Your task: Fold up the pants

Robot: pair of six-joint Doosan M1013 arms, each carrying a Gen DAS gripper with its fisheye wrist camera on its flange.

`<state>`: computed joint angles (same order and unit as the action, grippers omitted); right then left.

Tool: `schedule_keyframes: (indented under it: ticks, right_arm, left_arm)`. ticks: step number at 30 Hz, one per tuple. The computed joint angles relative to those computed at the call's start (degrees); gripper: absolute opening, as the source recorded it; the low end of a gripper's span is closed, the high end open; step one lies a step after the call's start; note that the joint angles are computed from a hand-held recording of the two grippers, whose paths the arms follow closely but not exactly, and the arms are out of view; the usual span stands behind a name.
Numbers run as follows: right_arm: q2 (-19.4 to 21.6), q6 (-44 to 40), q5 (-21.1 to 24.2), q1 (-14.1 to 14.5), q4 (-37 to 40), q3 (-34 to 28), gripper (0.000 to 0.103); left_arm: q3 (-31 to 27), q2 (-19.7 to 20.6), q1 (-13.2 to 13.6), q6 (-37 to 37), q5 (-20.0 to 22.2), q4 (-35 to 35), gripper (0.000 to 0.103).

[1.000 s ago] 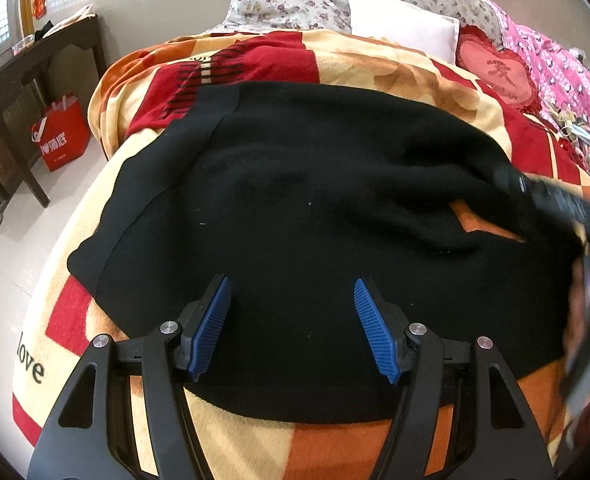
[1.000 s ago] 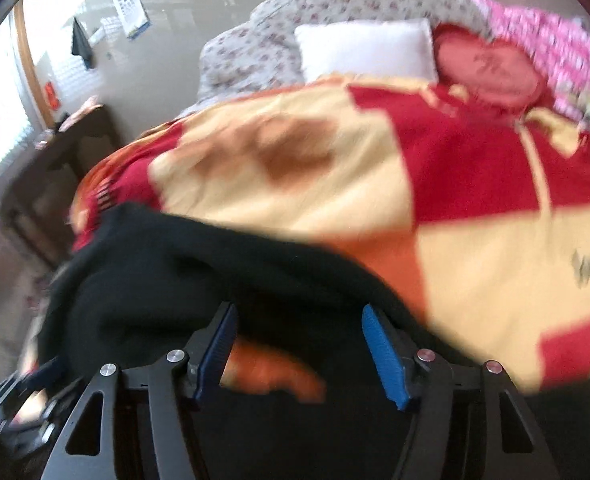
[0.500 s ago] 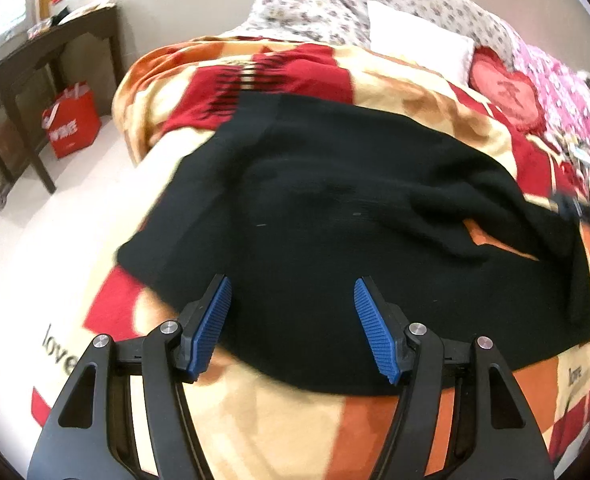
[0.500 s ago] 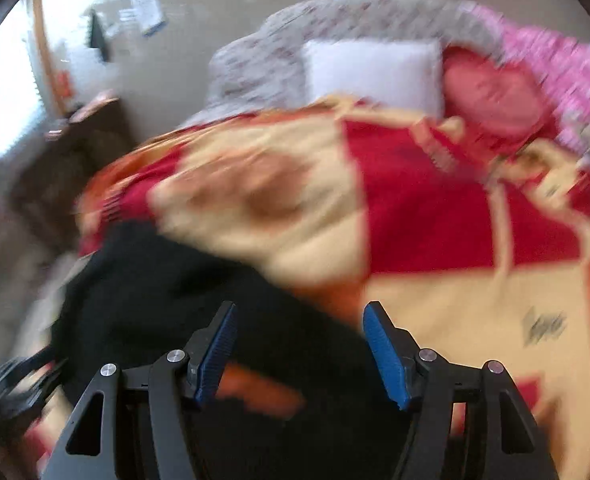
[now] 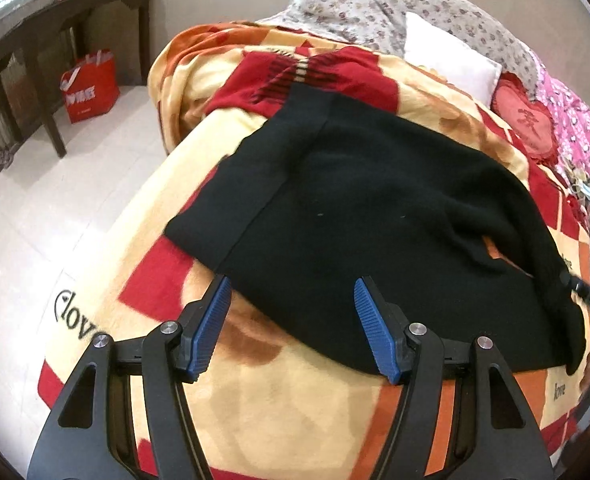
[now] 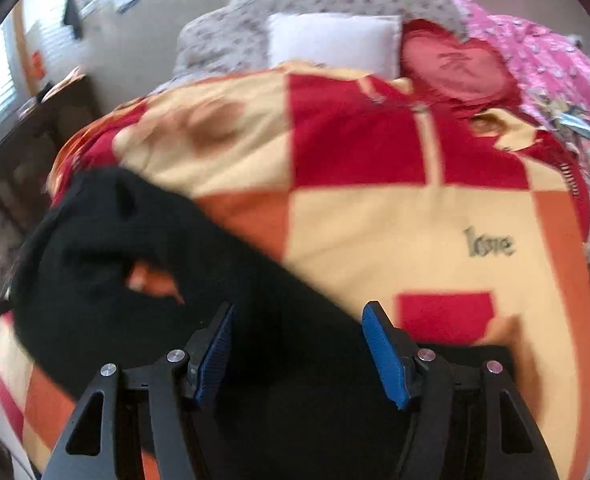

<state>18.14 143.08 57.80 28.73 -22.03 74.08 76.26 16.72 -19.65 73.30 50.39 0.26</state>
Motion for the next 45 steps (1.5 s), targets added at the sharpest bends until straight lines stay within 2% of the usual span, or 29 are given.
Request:
schedule_keyframes:
  ticks: [2, 3, 7, 13, 16, 17, 18, 19, 20, 23, 27, 30, 33, 38, 40, 41, 43, 44, 45]
  right_arm:
    - [-0.41, -1.83, -4.28, -0.23, 1.95, -0.21, 0.062]
    - [0.29, -5.76, -5.58, -0.14, 3.92, -1.60, 0.062]
    - [5.03, -16.77, -4.26, -0.14, 8.64, -8.76, 0.063]
    - [15.08, -28.85, 0.53, -0.54, 12.88, -23.70, 0.063]
    - [21.47, -33.45, 6.48, -1.06, 15.42, -32.98, 0.063]
    - [22.28, -34.32, 7.14, -1.36, 16.62, -33.98, 0.057]
    - [23.43, -35.56, 7.92, -1.82, 19.49, -35.35, 0.029]
    - [23.96, -36.05, 8.25, -2.16, 21.80, -35.86, 0.016]
    - [23.86, -35.84, 7.68, -2.22, 23.09, -35.50, 0.012]
    - [19.62, -38.21, -0.69, -1.20, 24.05, -29.04, 0.007]
    - [14.16, -44.43, -7.50, 0.82, 28.36, -22.48, 0.006]
    - [12.44, -50.14, -7.61, 3.34, 30.51, -20.40, 0.006]
    - [11.94, -53.05, -5.30, 5.29, 31.40, -18.28, 0.006]
    - [12.52, -52.39, -0.34, 6.41, 30.56, -16.48, 0.007]
    - [12.25, -51.18, -0.37, 6.03, 31.12, -16.49, 0.008]
    - [11.93, -50.62, -0.74, 5.81, 31.88, -16.47, 0.010]
    - [10.48, -50.30, -4.62, 5.11, 34.85, -14.83, 0.017]
    - [10.29, -49.19, -5.65, 4.99, 35.08, -14.72, 0.026]
    - [10.09, -47.81, -6.01, 5.06, 35.15, -14.68, 0.031]
  left_arm:
    - [-0.81, 0.41, -0.42, 1.01, 0.02, 0.15, 0.064]
    - [-1.42, 0.77, -0.64, 1.49, 0.10, 0.15, 0.064]
    - [-4.17, 2.74, -1.01, 2.93, 0.90, -1.20, 0.064]
    - [-10.66, 7.85, -0.82, 2.13, 5.04, -1.16, 0.064]
    - [-14.05, 10.36, -0.12, -0.18, 8.51, -1.37, 0.064]
    - [-15.28, 11.26, 0.25, 0.09, 10.06, -2.34, 0.064]
    - [-16.07, 11.81, 0.51, 0.45, 10.86, -2.88, 0.064]
    - [-16.21, 11.82, 0.61, 0.73, 10.87, -3.04, 0.064]
    - [-16.31, 11.67, 0.78, 1.14, 11.01, -3.25, 0.064]
    - [-13.99, 9.32, 1.84, 2.14, 8.04, -4.59, 0.064]
    - [-9.85, 4.95, 2.69, -3.96, 3.45, 4.28, 0.064]
    - [-7.92, 2.61, 4.41, -6.45, 2.02, 5.94, 0.064]
    - [-5.95, 0.50, 5.67, -9.44, 0.66, 7.91, 0.064]
    - [-3.40, -1.93, 6.34, -10.62, -1.48, 7.71, 0.064]
    - [-2.96, -2.39, 6.01, -9.78, -1.85, 7.94, 0.064]
    - [-2.82, -2.55, 5.76, -9.67, -1.85, 8.36, 0.064]
    - [-2.88, -2.57, 5.16, -9.73, -1.92, 9.21, 0.064]
    - [-2.85, -2.57, 4.94, -9.39, -2.08, 8.94, 0.064]
    - [-2.97, -2.43, 4.74, -8.52, -2.05, 8.05, 0.064]
